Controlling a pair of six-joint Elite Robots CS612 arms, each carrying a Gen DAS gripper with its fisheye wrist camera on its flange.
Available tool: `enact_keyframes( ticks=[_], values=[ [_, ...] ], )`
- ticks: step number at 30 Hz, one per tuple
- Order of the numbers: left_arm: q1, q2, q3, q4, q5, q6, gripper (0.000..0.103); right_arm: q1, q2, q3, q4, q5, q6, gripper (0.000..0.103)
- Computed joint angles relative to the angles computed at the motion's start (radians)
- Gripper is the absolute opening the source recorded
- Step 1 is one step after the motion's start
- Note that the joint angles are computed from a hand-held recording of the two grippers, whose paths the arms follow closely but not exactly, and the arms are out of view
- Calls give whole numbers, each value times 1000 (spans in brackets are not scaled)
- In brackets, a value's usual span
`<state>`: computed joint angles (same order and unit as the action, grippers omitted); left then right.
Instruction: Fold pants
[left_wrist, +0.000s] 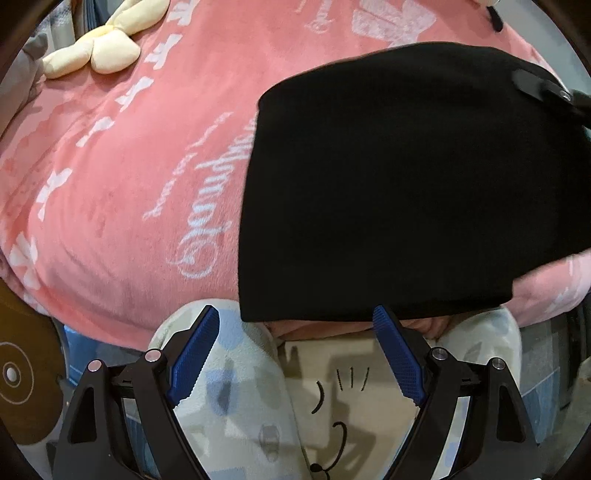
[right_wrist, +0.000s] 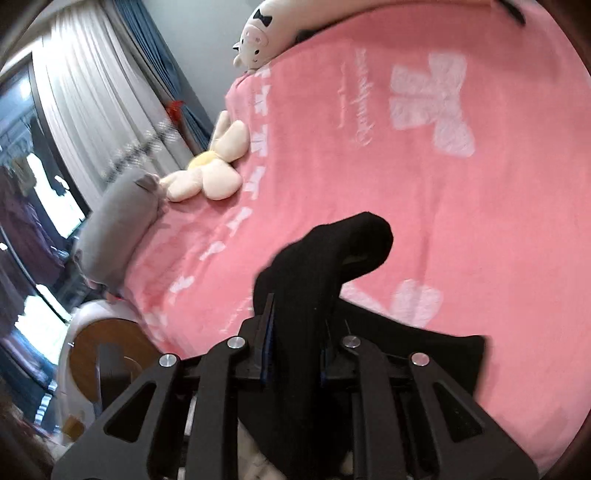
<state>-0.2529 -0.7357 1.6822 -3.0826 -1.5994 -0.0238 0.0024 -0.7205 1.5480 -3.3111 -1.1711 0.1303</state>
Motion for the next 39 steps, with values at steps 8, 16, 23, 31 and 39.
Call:
enact_keyframes(
  ticks=[8, 16, 23, 31, 39],
  values=[
    [-1, 18, -18, 35, -14, 9, 87, -24, 41, 84, 9, -157, 188, 24],
    [-16, 44, -63, 0, -4, 5, 87, 9, 65, -61, 178, -63, -13, 20],
    [-14, 107, -230, 48, 20, -46, 87, -2, 89, -55, 149, -100, 88, 21],
    [-15, 252, -469, 174, 96, -91, 98, -14, 184, -183, 185, -165, 107, 12],
    [-9, 263, -482, 162, 93, -101, 98, -12, 140, -148, 135, -144, 105, 17]
  ],
)
